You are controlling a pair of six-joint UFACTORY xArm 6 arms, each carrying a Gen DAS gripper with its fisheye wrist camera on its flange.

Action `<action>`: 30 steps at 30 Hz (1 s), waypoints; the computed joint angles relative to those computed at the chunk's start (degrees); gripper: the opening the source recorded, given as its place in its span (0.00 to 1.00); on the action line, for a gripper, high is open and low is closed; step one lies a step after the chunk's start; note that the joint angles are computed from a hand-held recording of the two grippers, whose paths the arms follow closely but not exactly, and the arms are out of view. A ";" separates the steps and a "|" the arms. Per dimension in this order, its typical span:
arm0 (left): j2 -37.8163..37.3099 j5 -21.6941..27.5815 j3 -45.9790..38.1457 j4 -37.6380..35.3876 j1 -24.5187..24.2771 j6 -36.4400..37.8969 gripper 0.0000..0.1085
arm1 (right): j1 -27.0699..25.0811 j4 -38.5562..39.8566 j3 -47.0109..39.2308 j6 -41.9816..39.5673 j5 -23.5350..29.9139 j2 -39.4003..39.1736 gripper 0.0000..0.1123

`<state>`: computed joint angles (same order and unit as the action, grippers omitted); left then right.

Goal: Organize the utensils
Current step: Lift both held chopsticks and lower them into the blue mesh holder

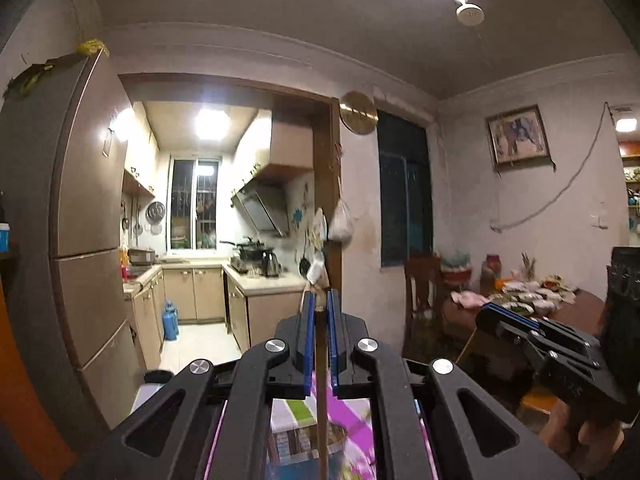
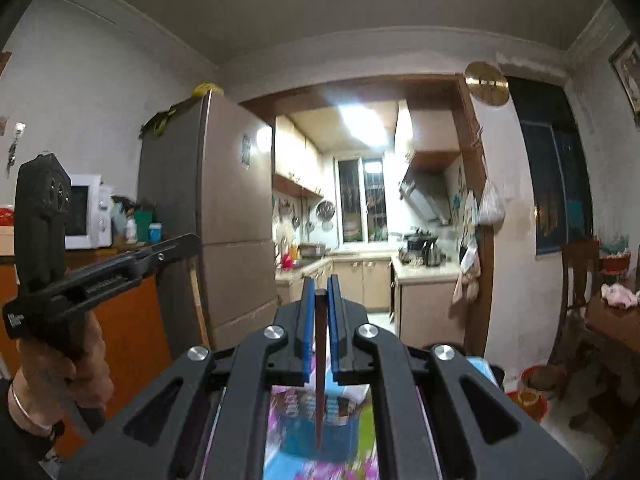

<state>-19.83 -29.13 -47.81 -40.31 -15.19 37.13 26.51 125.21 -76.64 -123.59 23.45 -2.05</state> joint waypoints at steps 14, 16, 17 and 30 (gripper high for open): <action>27.83 -5.70 -20.53 8.84 8.36 -8.98 0.07 | 2.41 -5.43 -26.62 10.09 -6.45 25.05 0.04; 29.80 -4.96 -21.01 9.02 8.94 -10.04 0.07 | 2.90 -6.84 -27.76 11.31 -7.02 27.05 0.04; 30.46 -5.33 -20.53 9.64 9.22 -11.09 0.07 | 3.05 -8.12 -27.73 12.73 -6.78 27.73 0.04; 34.03 -7.86 -16.66 6.55 9.86 -10.78 0.07 | 5.23 -17.25 -27.45 20.95 -10.48 31.37 0.07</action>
